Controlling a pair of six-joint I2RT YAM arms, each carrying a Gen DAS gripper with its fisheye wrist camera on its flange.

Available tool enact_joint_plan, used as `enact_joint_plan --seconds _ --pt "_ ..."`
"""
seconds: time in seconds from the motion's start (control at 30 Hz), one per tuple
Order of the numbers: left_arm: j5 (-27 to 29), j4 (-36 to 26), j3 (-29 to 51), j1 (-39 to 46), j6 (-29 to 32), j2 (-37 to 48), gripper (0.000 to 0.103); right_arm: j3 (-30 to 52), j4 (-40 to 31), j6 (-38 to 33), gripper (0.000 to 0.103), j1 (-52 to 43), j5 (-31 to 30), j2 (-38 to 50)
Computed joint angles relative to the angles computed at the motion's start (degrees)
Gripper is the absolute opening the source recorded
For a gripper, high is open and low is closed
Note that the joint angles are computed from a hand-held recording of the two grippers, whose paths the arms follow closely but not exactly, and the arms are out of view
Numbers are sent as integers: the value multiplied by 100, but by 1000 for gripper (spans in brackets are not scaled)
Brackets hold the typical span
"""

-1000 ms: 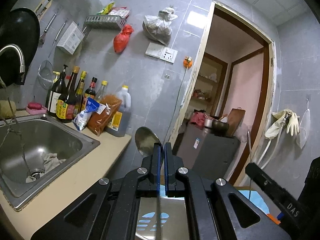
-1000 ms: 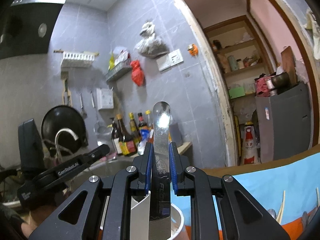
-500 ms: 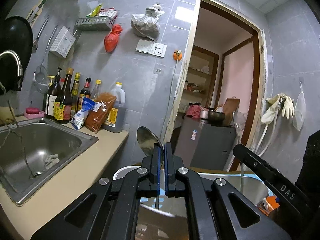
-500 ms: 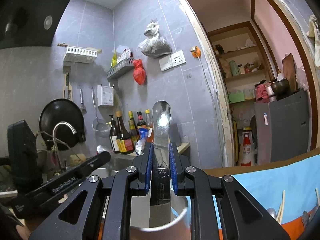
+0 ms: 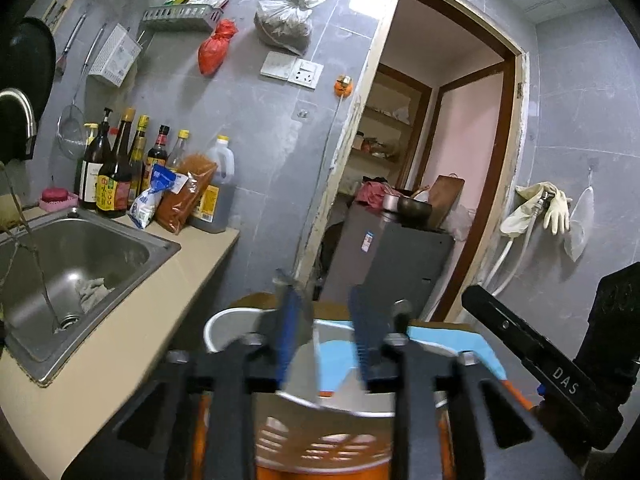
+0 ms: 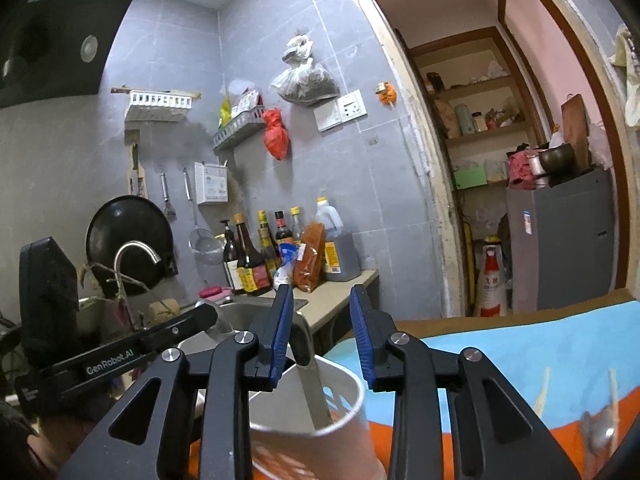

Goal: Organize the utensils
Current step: 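Lower the spoon into the basket and open the left tool while the right tool releases its utensil, then move both tools back to the remaining utensils on the cloth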

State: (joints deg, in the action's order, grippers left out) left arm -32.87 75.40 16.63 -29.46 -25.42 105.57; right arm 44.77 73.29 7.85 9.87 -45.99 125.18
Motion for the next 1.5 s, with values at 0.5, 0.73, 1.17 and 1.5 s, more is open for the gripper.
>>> enact_joint_plan --seconds 0.5,0.73,1.17,1.5 --pt "-1273 -2833 1520 -1497 -52 -1111 87 -301 -2057 -662 93 -1730 -538 -1793" --pt "-1431 -3222 2430 -1838 82 -529 95 -71 -2474 -882 103 -2516 -792 -1957" --pt "-700 -4122 3937 -1804 -103 927 95 997 -3584 -1565 103 -3197 -569 -883" --pt "-155 -4973 5150 -1516 -518 2123 93 2374 -5168 -2273 93 -3033 -161 282"
